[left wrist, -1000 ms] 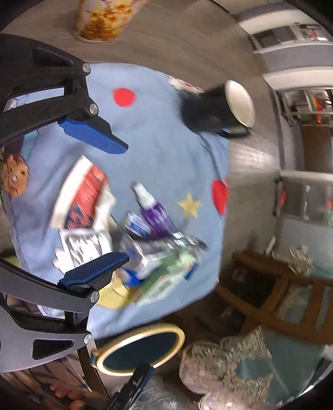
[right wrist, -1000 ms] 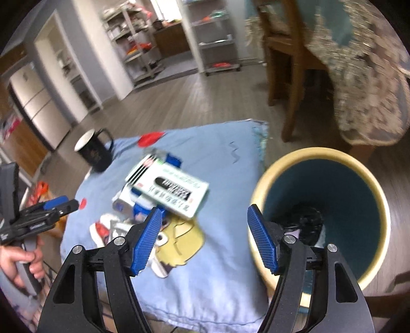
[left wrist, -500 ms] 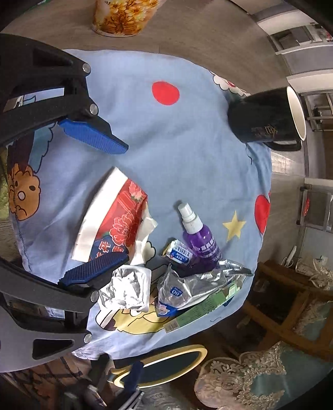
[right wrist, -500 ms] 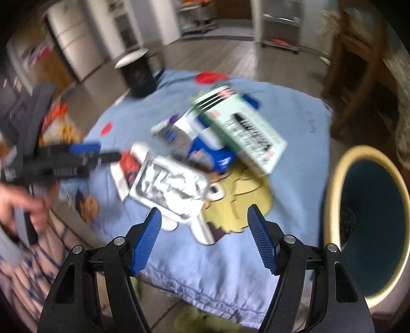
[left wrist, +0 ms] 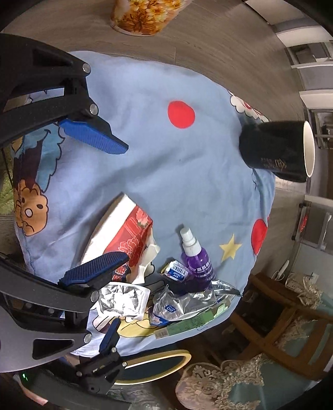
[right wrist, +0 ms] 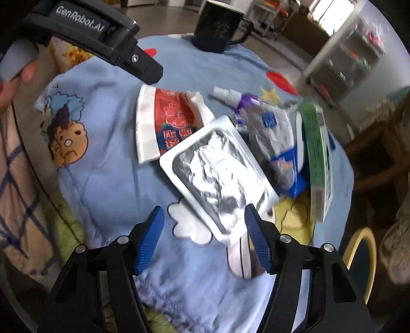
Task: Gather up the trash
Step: 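Move both open grippers back over the trash on the cloth, then grasp the red-white paper cup with the left gripper while the right grasps the foil blister pack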
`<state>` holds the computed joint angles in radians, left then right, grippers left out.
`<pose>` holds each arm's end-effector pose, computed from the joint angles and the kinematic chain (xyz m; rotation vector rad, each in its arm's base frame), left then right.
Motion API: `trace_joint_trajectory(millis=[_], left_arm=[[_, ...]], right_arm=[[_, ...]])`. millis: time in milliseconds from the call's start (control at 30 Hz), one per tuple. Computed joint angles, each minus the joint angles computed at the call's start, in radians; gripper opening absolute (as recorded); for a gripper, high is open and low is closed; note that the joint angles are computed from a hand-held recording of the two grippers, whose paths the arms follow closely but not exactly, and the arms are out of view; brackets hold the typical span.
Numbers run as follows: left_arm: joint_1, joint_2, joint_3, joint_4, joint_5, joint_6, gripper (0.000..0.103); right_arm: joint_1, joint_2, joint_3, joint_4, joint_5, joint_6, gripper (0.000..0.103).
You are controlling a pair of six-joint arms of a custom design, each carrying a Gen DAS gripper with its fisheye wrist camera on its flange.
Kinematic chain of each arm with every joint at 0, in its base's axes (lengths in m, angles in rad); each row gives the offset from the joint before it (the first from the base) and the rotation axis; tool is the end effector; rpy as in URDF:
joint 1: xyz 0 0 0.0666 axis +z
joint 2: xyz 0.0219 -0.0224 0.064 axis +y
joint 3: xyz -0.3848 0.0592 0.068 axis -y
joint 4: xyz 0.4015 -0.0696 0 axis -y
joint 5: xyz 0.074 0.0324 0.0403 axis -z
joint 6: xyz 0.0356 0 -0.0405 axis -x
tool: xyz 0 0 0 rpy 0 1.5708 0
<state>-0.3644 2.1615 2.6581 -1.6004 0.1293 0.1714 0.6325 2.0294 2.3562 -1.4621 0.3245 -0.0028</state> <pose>0.6473 -0.2523 0.5059 0.3021 2.6885 -0.3392 0.5544 0.3918 0.4767 -0.7214 2.5216 -0.2264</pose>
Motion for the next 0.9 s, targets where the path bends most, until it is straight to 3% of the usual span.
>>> trace_joint_trajectory(millis=[33,133,367,433,600,700,900], left_arm=[[0.002,0.000,-0.001,0.000,0.002,0.001,0.077],[0.004,-0.006,-0.012,0.007,0.014,0.009,0.077],[-0.014,0.019,0.034,-0.011,0.014,-0.004,0.077],[-0.020,0.025,0.044,-0.019,0.012,-0.011,0.077],[-0.031,0.043,0.072,-0.051,0.029,-0.008,0.077],[-0.025,0.036,0.051,-0.052,0.087,0.050,0.076],[0.000,-0.006,-0.078,0.007,0.239,0.197,0.046]], right_arm=[[-0.002,0.006,0.010,-0.007,-0.008,0.002,0.046],[-0.011,-0.003,0.011,-0.006,-0.019,-0.016,0.027],[-0.037,-0.080,-0.060,0.069,-0.051,-0.098,0.012],[-0.045,-0.108,-0.088,0.092,-0.069,-0.126,0.003],[-0.076,-0.165,-0.148,0.135,-0.120,-0.209,0.002],[-0.087,-0.181,-0.160,0.143,-0.144,-0.242,0.002],[-0.087,-0.188,-0.169,0.153,-0.145,-0.250,0.002]])
